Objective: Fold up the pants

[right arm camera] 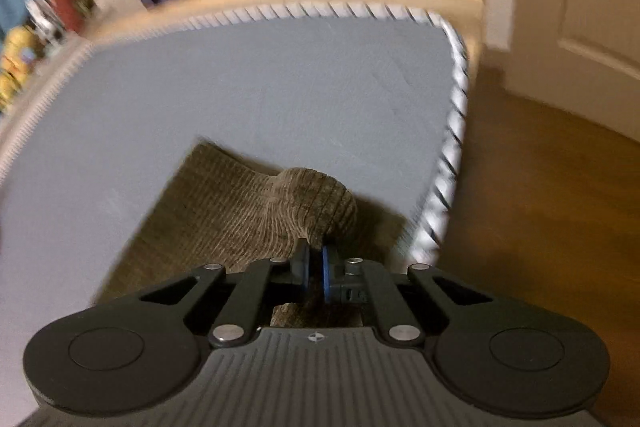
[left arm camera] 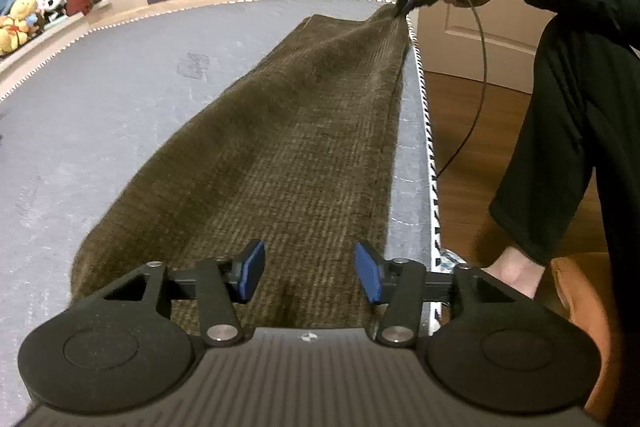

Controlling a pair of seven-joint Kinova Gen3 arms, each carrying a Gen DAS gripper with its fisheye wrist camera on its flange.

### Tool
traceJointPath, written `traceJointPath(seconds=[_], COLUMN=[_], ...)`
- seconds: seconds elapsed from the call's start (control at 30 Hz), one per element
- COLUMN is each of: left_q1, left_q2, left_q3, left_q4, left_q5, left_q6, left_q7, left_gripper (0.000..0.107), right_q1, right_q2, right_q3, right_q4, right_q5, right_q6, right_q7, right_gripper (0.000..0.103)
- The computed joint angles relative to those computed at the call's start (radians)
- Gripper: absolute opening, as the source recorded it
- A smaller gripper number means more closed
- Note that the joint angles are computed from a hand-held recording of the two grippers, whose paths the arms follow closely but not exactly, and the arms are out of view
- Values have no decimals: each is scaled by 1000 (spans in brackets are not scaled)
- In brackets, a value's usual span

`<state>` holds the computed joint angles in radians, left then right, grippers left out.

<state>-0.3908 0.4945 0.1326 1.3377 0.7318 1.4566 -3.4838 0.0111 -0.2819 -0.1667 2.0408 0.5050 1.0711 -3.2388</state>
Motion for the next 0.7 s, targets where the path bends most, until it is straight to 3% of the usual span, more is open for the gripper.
traceJointPath(seconds=[0.1, 0.2, 0.23, 0.27, 0.33, 0.37, 0.4, 0.43, 0.53, 0.6, 0.7], left_q1=[11, 20, 26, 36, 57, 67, 59, 54, 4, -22, 26], left_q2=[-2, 6, 6, 6, 1, 6, 14, 21, 42, 75, 106], left_q3=[-5, -9, -12, -16, -29, -35, -22, -20, 13, 42, -2], left_q4=[8, 1, 2, 5, 11, 6, -6, -22, -89, -163, -235], left_q5=[-28, -60, -73, -92, -129, -145, -156, -151, -109, -99, -153], left_q6=[-7, 4, -1, -13, -47, -52, -41, -15, 81, 158, 224], left_q7=[-5, 3, 7, 14, 24, 30, 39, 34, 36, 93, 151], left_gripper=[59, 59, 57, 53, 25, 19, 10, 3, 2, 2, 2], right_q1=[4, 46, 63, 67, 63, 57, 65, 88, 173, 204, 172], right_q2=[-23, -32, -23, -6, 15, 16, 13, 5, -71, -85, -6], right_q3=[71, 41, 21, 11, 17, 32, 28, 6, -127, -201, -174], right_q4=[60, 96, 90, 77, 60, 60, 64, 72, 103, 85, 43], right_q5=[-32, 0, 6, 15, 15, 7, 8, 13, 110, 155, 101], right_q6=[-99, -165, -158, -134, -107, -111, -118, -131, -168, -131, -16], right_q7=[16, 4, 9, 13, 26, 37, 32, 11, -98, -112, -124], right_gripper=[12, 31, 37, 38, 37, 32, 14, 12, 10, 10, 11])
